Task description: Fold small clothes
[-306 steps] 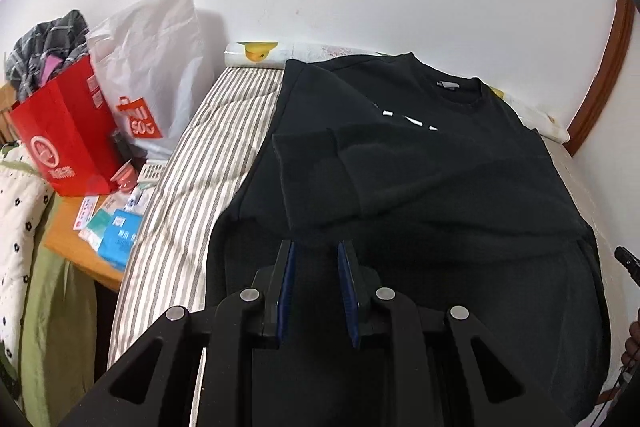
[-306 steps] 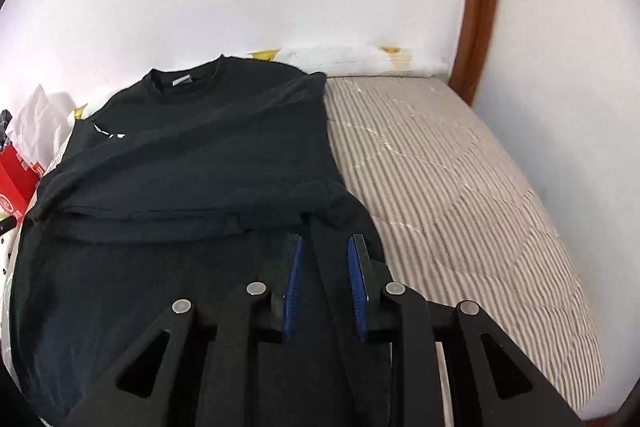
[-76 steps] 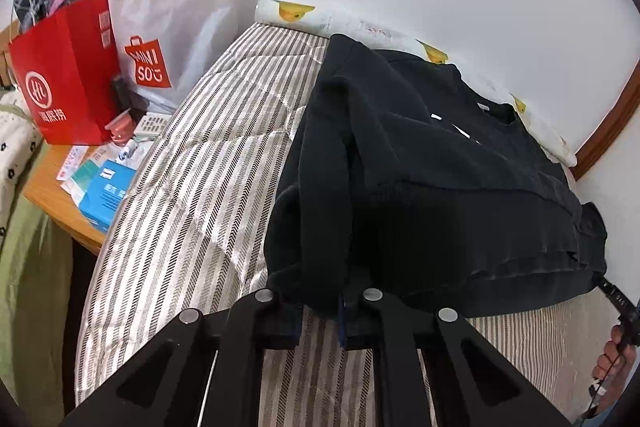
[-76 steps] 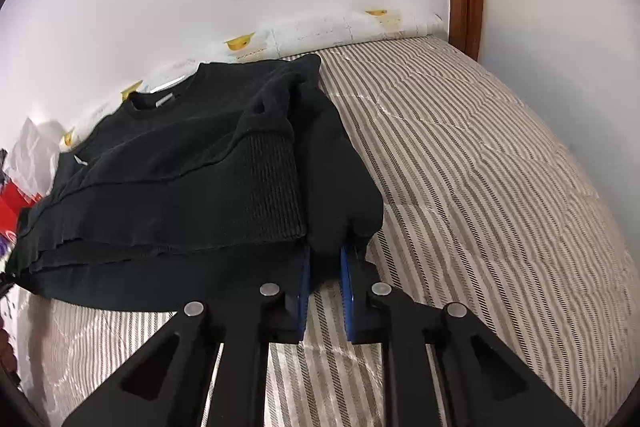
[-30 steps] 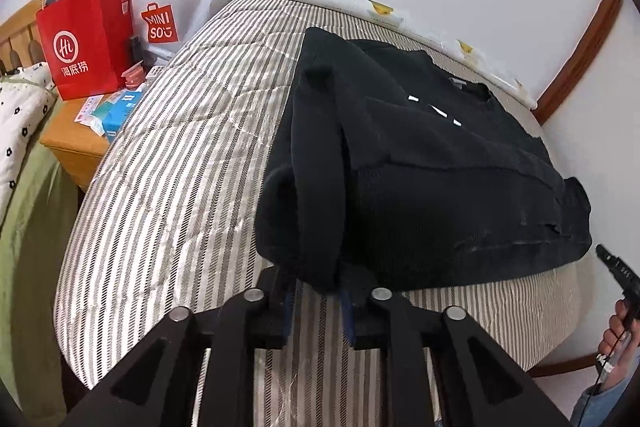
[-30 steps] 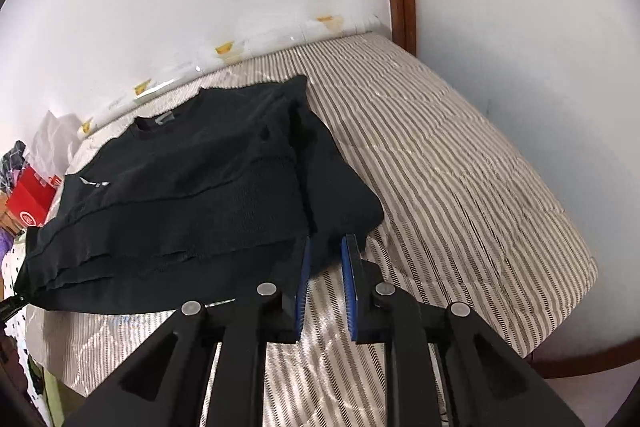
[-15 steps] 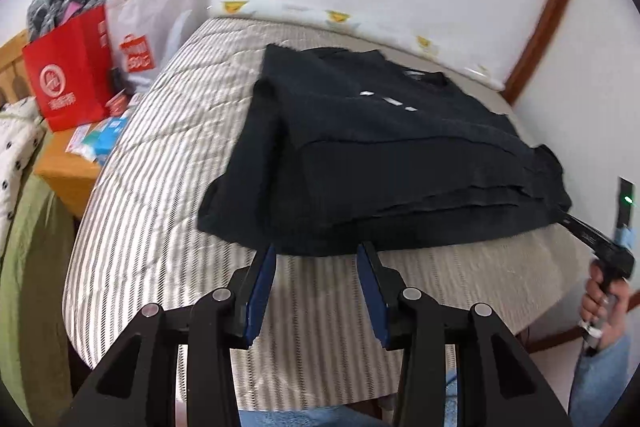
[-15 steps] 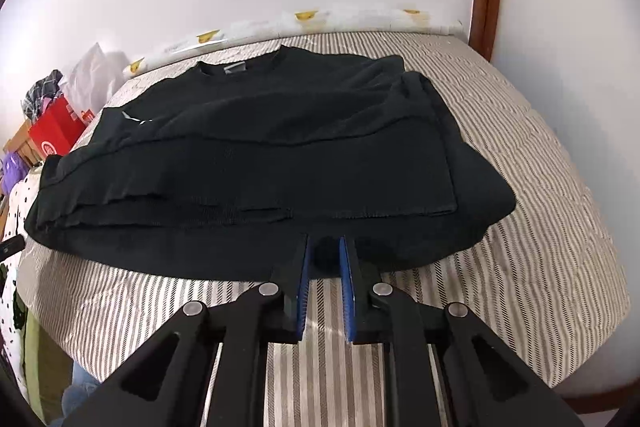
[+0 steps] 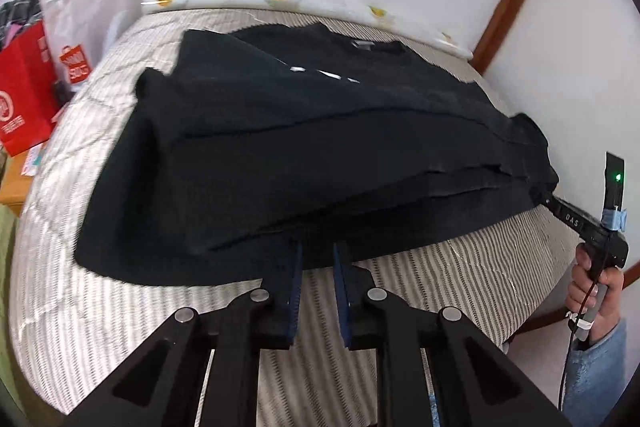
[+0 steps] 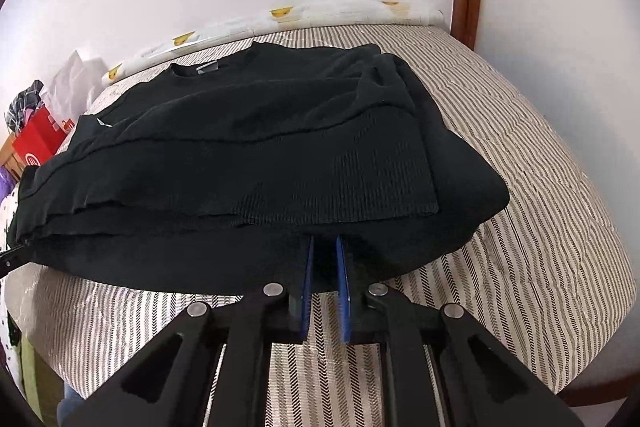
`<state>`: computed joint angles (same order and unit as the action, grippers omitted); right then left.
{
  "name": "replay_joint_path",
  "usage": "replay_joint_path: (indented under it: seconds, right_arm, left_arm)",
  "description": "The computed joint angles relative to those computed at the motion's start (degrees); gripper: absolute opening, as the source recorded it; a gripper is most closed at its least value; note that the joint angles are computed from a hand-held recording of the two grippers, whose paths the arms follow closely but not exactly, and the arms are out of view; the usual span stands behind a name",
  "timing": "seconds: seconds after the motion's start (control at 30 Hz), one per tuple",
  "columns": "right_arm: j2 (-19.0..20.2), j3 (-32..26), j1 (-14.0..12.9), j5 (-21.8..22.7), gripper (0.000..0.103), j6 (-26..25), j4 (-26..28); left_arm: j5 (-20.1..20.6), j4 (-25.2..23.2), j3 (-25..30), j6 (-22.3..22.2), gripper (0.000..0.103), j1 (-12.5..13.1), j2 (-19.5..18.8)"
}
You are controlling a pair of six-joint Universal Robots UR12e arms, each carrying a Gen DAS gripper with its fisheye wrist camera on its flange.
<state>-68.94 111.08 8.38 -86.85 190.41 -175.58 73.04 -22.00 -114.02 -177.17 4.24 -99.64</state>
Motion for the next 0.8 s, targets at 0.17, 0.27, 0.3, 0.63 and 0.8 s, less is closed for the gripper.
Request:
replay_joint_path:
  seconds: [0.17, 0.27, 0.3, 0.63, 0.8]
  right_arm:
    - [0.27, -0.17, 0.26, -0.57, 0.011, 0.46, -0.63]
    - [0.71, -0.58, -0.01, -0.08, 0.010, 0.84, -1.54]
    - [0.83, -0.71, -0.02, -0.08, 0.010, 1.01, -1.77]
    - [3.03, -4.95, -0.93, 1.88, 0.010, 5.87, -2.28]
    - [4.76, -8.48, -1.34, 2.96, 0.010, 7.71, -0.08]
  left_arm:
    - [2.68, 1.32, 1.21, -0.51, 0.015, -1.42, -1.72]
    - [2.81, 1.07, 2.07, -1.07, 0.014, -1.49, -2.42]
    - [3.02, 1.32, 2.21, -1.23, 0.013, -1.52, -2.56]
    - [3.64, 6.85, 3.31, -4.49, 0.011, -1.13, -3.60]
    - [5.76, 8.47, 5.67, -5.55, 0.011, -1.23, -4.96]
